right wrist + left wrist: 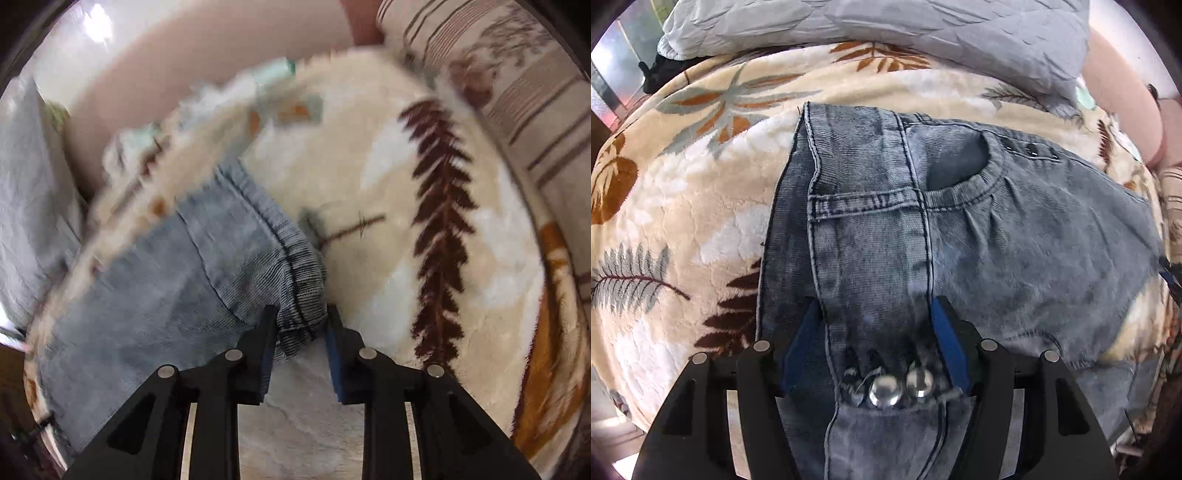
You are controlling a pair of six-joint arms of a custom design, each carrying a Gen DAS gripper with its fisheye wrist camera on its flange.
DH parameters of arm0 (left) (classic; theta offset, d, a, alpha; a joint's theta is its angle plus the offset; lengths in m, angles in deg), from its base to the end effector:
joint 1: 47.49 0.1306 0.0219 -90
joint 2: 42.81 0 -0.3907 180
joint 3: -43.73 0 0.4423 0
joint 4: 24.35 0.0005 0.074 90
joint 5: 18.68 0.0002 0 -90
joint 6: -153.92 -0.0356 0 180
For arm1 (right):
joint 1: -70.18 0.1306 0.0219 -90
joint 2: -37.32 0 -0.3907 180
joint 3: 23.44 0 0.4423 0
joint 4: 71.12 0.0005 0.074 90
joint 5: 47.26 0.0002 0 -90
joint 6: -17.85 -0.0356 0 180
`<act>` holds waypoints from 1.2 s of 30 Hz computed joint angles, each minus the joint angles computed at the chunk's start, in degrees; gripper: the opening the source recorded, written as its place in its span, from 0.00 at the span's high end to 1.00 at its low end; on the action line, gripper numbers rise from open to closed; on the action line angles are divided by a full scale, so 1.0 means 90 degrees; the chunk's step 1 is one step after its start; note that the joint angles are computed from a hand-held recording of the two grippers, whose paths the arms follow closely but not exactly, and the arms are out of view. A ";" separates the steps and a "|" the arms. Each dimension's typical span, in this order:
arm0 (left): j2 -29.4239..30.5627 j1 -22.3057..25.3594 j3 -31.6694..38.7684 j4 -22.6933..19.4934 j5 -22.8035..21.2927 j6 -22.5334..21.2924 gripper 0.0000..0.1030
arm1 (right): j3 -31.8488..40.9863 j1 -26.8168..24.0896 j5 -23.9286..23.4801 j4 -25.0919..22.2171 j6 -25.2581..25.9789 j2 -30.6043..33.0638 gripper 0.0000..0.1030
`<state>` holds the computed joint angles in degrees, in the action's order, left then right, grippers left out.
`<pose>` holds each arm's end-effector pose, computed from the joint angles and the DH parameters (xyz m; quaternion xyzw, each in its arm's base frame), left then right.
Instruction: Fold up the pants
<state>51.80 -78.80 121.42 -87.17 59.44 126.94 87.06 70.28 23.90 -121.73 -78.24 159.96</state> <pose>0.4270 -0.2517 0.2842 -0.2795 0.9504 0.0049 0.1361 0.7141 0.0122 0.2708 0.0116 0.9595 0.1714 0.2235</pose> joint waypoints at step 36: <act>-0.0387 0.1364 0.0410 -0.0143 -0.0444 0.0277 0.47 | 0.2738 0.0251 0.0056 -0.0642 0.0583 0.1449 0.48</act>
